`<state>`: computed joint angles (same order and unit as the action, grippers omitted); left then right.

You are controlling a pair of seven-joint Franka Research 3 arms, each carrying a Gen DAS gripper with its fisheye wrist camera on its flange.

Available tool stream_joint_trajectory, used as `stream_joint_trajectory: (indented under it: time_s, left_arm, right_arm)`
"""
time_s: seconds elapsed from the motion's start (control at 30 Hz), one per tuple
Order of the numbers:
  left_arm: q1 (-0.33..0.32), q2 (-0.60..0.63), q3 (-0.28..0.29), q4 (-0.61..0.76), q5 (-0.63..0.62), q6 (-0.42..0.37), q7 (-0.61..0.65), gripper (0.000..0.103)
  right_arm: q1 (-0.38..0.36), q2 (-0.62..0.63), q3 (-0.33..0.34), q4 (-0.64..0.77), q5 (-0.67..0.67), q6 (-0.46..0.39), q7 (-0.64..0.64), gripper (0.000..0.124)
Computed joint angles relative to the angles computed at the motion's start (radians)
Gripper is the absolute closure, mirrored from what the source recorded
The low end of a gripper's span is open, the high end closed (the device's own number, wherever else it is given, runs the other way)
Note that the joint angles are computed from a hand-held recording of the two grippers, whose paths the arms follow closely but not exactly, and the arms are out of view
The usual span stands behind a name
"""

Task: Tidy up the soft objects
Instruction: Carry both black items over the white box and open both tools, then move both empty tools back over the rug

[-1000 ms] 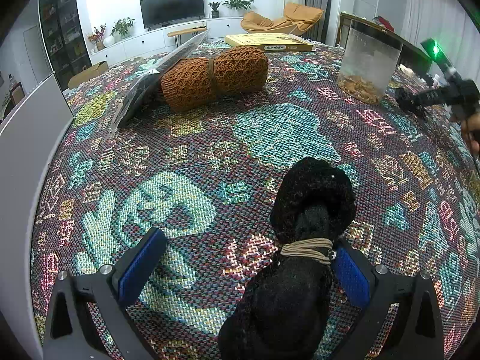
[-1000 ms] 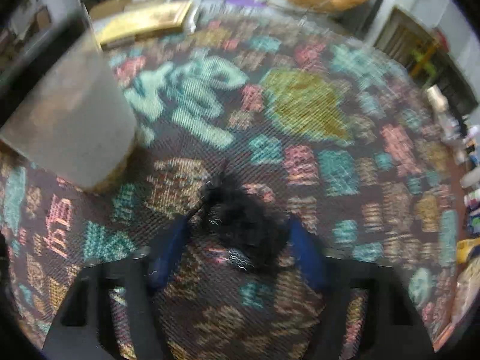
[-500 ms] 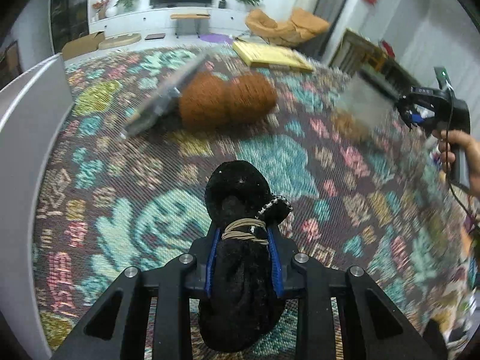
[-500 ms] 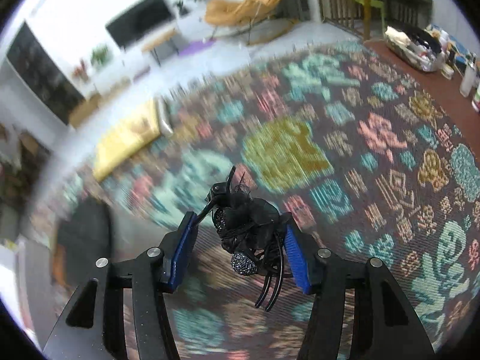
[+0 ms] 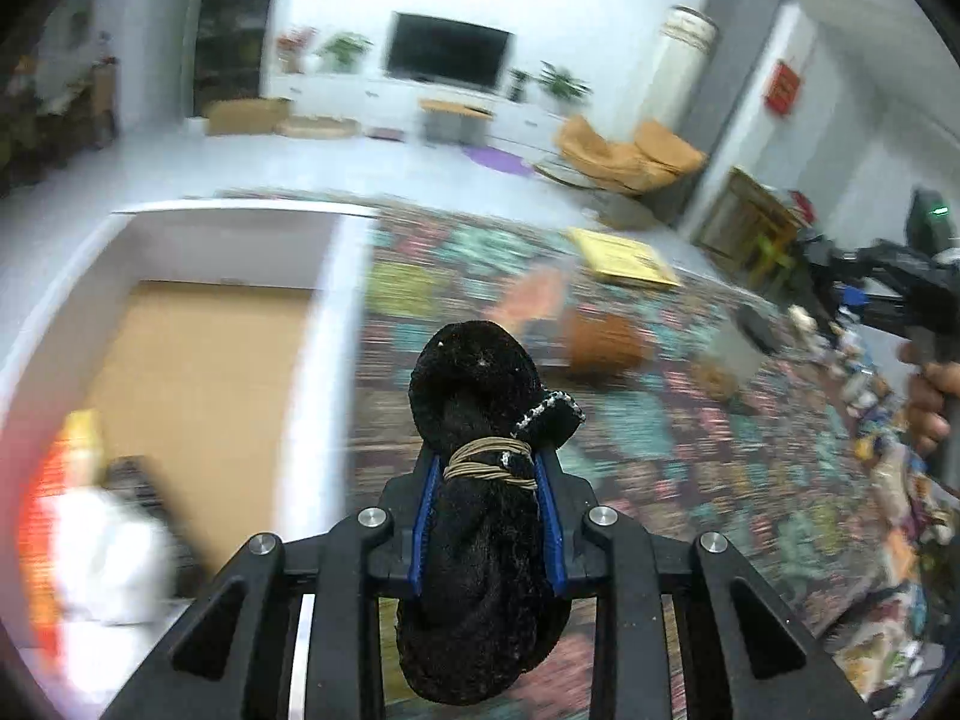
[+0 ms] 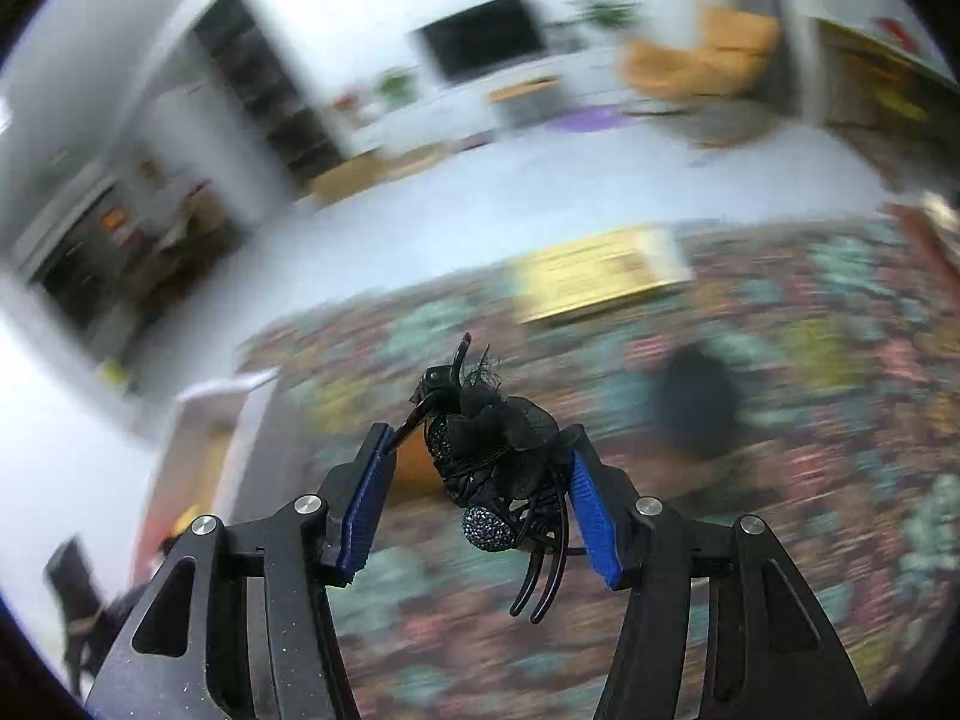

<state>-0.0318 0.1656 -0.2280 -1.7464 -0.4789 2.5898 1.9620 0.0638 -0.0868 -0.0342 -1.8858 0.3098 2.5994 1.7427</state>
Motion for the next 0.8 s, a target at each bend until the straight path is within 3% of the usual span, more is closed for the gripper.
stream_joint_trajectory:
  time_s: [0.13,0.17,0.2,0.23,0.3,0.33,0.37,0.43,0.5,0.57,0.67,0.73,0.8]
  left_arm:
    - [0.041,-0.072,0.086,-0.091,0.154,0.065,-0.095,0.074]
    - [0.049,-0.081,0.113,-0.109,0.242,0.089,-0.165,0.071]
    - [0.057,-0.083,0.135,-0.119,0.331,0.103,-0.238,0.062]
    - [0.066,-0.078,0.152,-0.124,0.408,0.112,-0.301,0.036]
    - [0.084,-0.061,0.173,-0.123,0.517,0.122,-0.396,0.001]
    - [0.09,-0.062,0.184,-0.139,0.577,0.144,-0.454,0.001]
    - [0.098,-0.063,0.186,-0.145,0.608,0.143,-0.483,0.001]
    - [0.121,-0.077,0.172,-0.174,0.579,0.158,-0.47,0.001]
    - [0.136,-0.107,0.149,-0.229,0.484,0.208,-0.402,0.001]
    - [0.133,-0.133,0.127,-0.268,0.367,0.23,-0.291,0.001]
    - [0.091,-0.167,0.102,-0.303,0.175,0.241,-0.096,0.001]
    - [0.044,-0.183,0.09,-0.304,0.049,0.227,0.041,0.001]
    - [-0.007,-0.197,0.079,-0.299,-0.055,0.197,0.176,0.001]
  right_arm:
    - [0.116,0.11,0.082,0.121,0.153,0.006,-0.119,0.065]
    - [0.142,0.151,0.103,0.164,0.181,0.006,-0.14,0.064]
    - [0.169,0.202,0.125,0.216,0.207,0.006,-0.153,0.062]
    - [0.193,0.256,0.144,0.27,0.224,0.005,-0.157,0.059]
    - [0.217,0.336,0.169,0.347,0.266,-0.003,-0.178,0.048]
    - [0.231,0.358,0.166,0.365,0.264,0.001,-0.167,0.048]
    - [0.221,0.361,0.184,0.353,0.259,0.018,-0.16,0.048]
    - [0.096,0.332,0.319,0.264,0.18,0.101,-0.119,0.048]
    - [0.006,0.272,0.38,0.129,-0.004,0.178,0.01,0.048]
    - [0.025,0.216,0.304,0.012,-0.354,0.205,0.291,0.046]
    - [0.178,0.11,0.042,-0.19,-0.846,0.061,0.678,0.046]
    - [0.269,0.055,-0.1,-0.326,-0.95,0.047,0.824,0.046]
    - [0.235,-0.006,-0.114,-0.456,-1.02,0.057,0.962,0.046]
